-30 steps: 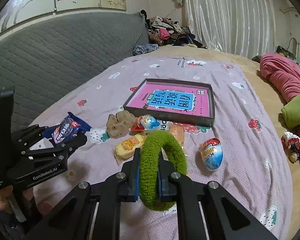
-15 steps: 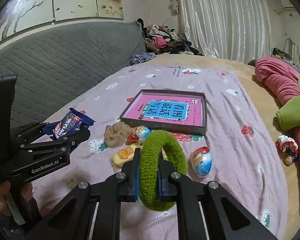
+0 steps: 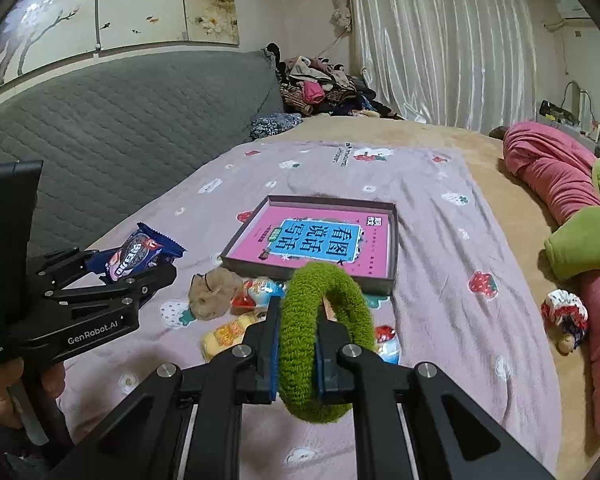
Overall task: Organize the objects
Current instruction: 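Carry cookie pack and green ring with both tools over the tray, then release cookie pack onto the book while right tool releases green ring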
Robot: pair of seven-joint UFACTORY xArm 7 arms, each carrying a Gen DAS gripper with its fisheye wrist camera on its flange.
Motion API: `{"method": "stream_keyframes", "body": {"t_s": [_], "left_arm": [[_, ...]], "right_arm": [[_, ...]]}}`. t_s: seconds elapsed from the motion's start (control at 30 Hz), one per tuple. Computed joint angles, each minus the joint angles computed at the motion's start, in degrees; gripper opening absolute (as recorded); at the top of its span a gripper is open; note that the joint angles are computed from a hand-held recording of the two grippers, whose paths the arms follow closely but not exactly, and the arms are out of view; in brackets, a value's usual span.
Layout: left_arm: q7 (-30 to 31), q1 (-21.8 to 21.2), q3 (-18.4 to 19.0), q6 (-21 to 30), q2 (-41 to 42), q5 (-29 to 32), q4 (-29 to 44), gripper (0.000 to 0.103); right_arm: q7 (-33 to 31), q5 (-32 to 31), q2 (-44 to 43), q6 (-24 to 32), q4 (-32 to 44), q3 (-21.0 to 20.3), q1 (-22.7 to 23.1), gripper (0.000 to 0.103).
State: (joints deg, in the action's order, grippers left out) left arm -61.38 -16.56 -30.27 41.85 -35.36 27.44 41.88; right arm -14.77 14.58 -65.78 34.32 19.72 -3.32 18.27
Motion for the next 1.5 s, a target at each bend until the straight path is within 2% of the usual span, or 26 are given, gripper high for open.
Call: {"method": "stream_keyframes", "body": {"t_s": [0.23,0.5,0.67,0.87,1.0,1.1,1.2,1.3,1.37,1.43,1.5], "left_arm": [[1.13,1.96,1.67,-2.37,4.32,1.7,2.52,0.054],[2.09,4.46,4.82,-6.18,12.59,5.5,7.85,0.054],[1.55,4.6,7.85,-8.59,18.75,8.17,11.71,0.054],[2.6,3.41,12.72,-10.93,27.94,11.92,18.39,0.054],[3.84,1.92,16.44,-12.28,35.43,13.43,24.2,0.054],[4.99,0.5,19.27,-11.55,41.96,14.64,29.6,0.054],[7.99,-0.2,21.71,-11.88,47.85,12.31,34.5,0.054],[15.04,0.62,22.32,-10.77,54.3,4.43,40.14,0.054],[16.96,-0.23,23.54,-9.95,57.3,2.98,42.68,0.054],[17.76,-1.72,25.44,-8.73,60.12,2.88,45.25,0.054],[19.11,-1.87,26.23,-8.88,62.25,0.05,46.81,0.054]], "right_arm": [[-2.33,0.64,8.04,-3.83,3.99,-1.8,1.43,0.013],[-4.97,1.21,20.67,-9.91,11.4,-1.86,2.28,0.013],[-8.16,4.35,29.85,-13.07,17.17,-4.49,4.86,0.013],[-15.73,12.63,43.04,-12.91,26.57,-8.17,7.75,0.013],[-20.24,18.78,52.9,-10.59,34.3,-8.96,7.61,0.013],[-20.78,21.46,62.29,-7.32,42.16,-8.37,5.8,0.013],[-15.78,17.68,71.65,-4.05,50.1,-6.97,3.33,0.013],[-8.47,8.96,79.51,-2.51,56.87,-6.63,2.45,0.013],[-4.15,3.65,83.44,-2.72,59.95,-6.97,2.55,0.013],[-2.78,2.89,86.16,-1.74,62.58,-5.72,1.2,0.013],[-0.17,0.48,88.78,-0.8,65.18,-5.16,0.7,0.014]]}}
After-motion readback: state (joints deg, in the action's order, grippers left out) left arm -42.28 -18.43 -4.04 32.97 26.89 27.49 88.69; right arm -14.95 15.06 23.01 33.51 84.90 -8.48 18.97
